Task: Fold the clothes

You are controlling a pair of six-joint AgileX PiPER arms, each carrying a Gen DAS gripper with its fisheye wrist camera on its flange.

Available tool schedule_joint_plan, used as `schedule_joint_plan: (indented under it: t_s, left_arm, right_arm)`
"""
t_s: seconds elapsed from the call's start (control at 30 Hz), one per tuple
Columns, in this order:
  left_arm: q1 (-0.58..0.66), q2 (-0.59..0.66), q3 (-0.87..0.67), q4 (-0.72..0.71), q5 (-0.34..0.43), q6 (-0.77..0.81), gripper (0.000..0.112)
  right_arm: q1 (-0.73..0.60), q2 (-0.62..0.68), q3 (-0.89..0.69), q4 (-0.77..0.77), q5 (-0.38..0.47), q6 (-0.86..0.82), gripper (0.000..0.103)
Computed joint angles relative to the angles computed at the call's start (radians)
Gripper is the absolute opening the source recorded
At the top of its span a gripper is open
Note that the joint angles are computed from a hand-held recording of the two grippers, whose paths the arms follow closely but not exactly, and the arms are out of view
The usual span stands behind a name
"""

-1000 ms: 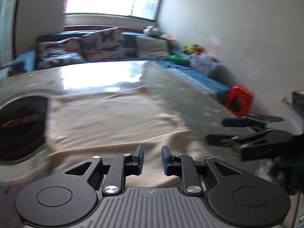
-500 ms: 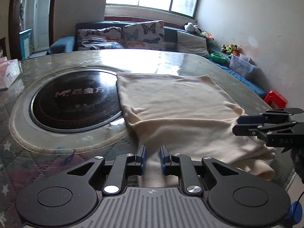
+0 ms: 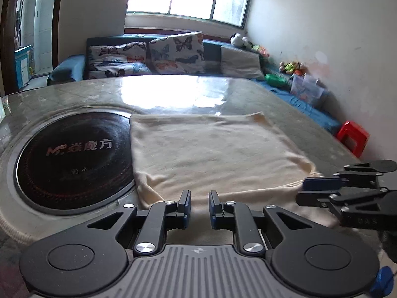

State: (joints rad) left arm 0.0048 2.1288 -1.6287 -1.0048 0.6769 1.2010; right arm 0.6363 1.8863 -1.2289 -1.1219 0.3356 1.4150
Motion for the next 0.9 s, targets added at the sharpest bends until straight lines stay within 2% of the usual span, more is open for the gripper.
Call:
schedule_joint_plan:
  t_s: [0.07,0.2,0.37,0.5,0.7,0.73,0.9]
  left_arm:
    - [-0.009,0.029,-0.031,0.042,-0.023,-0.038,0.017]
    - [0.004,0.032,-0.037,0.036,-0.015,-0.030,0.018]
    - [0.026,-0.053,0.076,-0.050,0.022,0.116,0.018]
    - [0.042,-0.106,0.179,-0.087,0.053,0.237,0.018]
    - [0.063,-0.155,0.289,-0.132,0.027,0.371,0.018]
    - [0.066,-0.155,0.290,-0.132,0.028,0.370,0.018]
    - [0.093,-0.169,0.302,-0.134,0.042,0.391,0.018]
  right_arm:
    - [-0.009,0.010,-0.001,0.025,0.000,-0.020,0.028]
    - [0.000,-0.025,0.025,0.030,0.007,-0.028,0.028]
    - [0.033,-0.088,0.073,0.115,0.010,-0.147,0.029]
    - [0.060,-0.100,0.104,0.159,0.021,-0.177,0.030]
    - [0.088,-0.128,0.131,0.073,0.043,-0.088,0.033]
    - [0.089,-0.129,0.132,0.049,0.042,-0.063,0.036]
    - [0.076,-0.098,0.130,0.041,0.020,-0.027,0.036]
